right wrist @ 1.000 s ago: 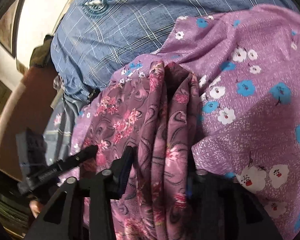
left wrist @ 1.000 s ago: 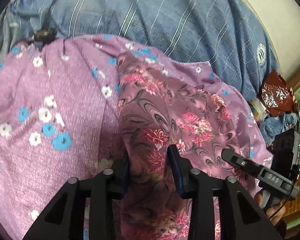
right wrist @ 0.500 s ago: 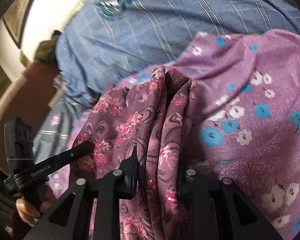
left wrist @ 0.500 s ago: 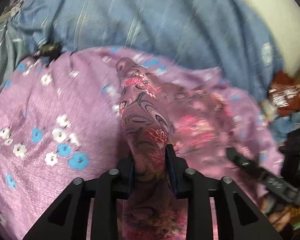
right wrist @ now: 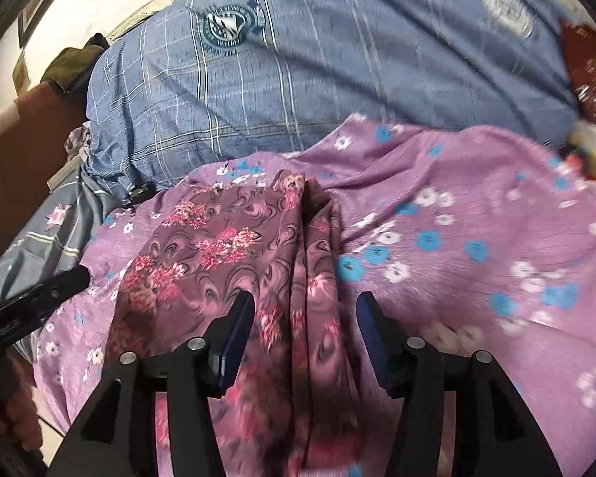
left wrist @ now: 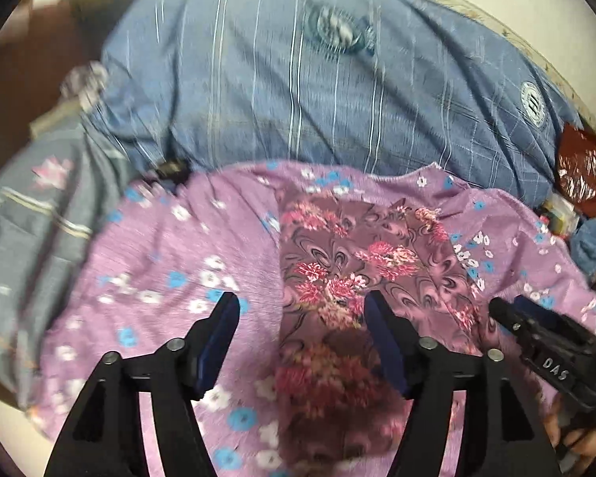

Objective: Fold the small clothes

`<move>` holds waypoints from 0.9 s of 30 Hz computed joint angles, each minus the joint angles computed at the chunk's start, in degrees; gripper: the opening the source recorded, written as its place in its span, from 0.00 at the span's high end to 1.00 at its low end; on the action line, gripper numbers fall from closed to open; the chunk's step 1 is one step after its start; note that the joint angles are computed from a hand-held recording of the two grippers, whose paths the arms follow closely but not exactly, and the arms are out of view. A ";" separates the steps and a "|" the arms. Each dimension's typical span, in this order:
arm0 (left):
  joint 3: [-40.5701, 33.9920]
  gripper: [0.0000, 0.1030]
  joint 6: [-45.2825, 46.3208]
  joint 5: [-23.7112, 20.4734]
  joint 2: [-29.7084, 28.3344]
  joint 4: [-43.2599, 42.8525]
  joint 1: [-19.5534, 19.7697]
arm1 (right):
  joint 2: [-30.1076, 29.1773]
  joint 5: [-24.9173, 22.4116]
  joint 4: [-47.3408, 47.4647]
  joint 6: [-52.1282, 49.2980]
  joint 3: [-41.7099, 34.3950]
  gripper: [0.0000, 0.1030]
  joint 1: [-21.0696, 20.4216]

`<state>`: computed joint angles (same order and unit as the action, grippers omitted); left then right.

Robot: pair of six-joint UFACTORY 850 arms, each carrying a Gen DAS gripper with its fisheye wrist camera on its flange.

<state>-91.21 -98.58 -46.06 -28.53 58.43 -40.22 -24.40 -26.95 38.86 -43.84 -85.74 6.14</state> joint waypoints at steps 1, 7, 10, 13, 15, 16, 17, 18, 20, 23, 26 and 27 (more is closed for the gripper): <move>-0.55 0.34 0.02 -3.33 0.08 0.71 -1.56 | 2.10 1.02 -0.55 0.56 1.84 0.46 0.05; -0.93 0.29 -2.01 -14.51 1.75 5.44 -9.48 | 10.61 2.17 -6.47 5.72 8.16 0.43 0.77; -0.18 0.25 -2.93 -19.82 3.27 8.33 -13.43 | 14.80 4.76 -9.58 7.64 10.79 0.42 1.72; 1.34 0.23 -4.50 -22.94 4.87 10.46 -16.39 | 18.32 6.56 -9.75 6.74 12.84 0.40 2.36; 2.82 0.23 -6.05 -24.40 5.97 11.25 -17.86 | 20.15 7.51 -9.98 6.36 13.86 0.39 2.67; 2.97 0.22 -6.51 -25.70 6.35 11.58 -18.88 | 21.14 7.68 -9.07 5.34 14.38 0.39 2.76; 3.41 0.22 -6.99 -26.50 6.64 11.86 -19.46 | 22.08 7.88 -8.05 4.36 14.86 0.39 2.78; 3.54 0.22 -7.19 -27.34 6.81 12.04 -19.95 | 22.90 8.19 -7.92 4.24 15.31 0.39 2.86; 3.67 0.22 -7.52 -29.07 7.14 12.43 -21.17 | 24.51 9.30 -8.94 5.04 16.20 0.39 3.22; 3.87 0.19 -8.32 -31.08 7.58 12.80 -22.65 | 26.23 10.27 -9.43 5.19 16.93 0.38 3.72; 3.61 0.17 -8.54 -33.44 7.57 13.24 -23.60 | 27.66 10.60 -10.63 6.83 17.58 0.38 4.04; 3.57 0.15 -8.66 -34.19 7.58 13.28 -23.88 | 28.02 10.52 -10.73 6.93 17.66 0.38 4.11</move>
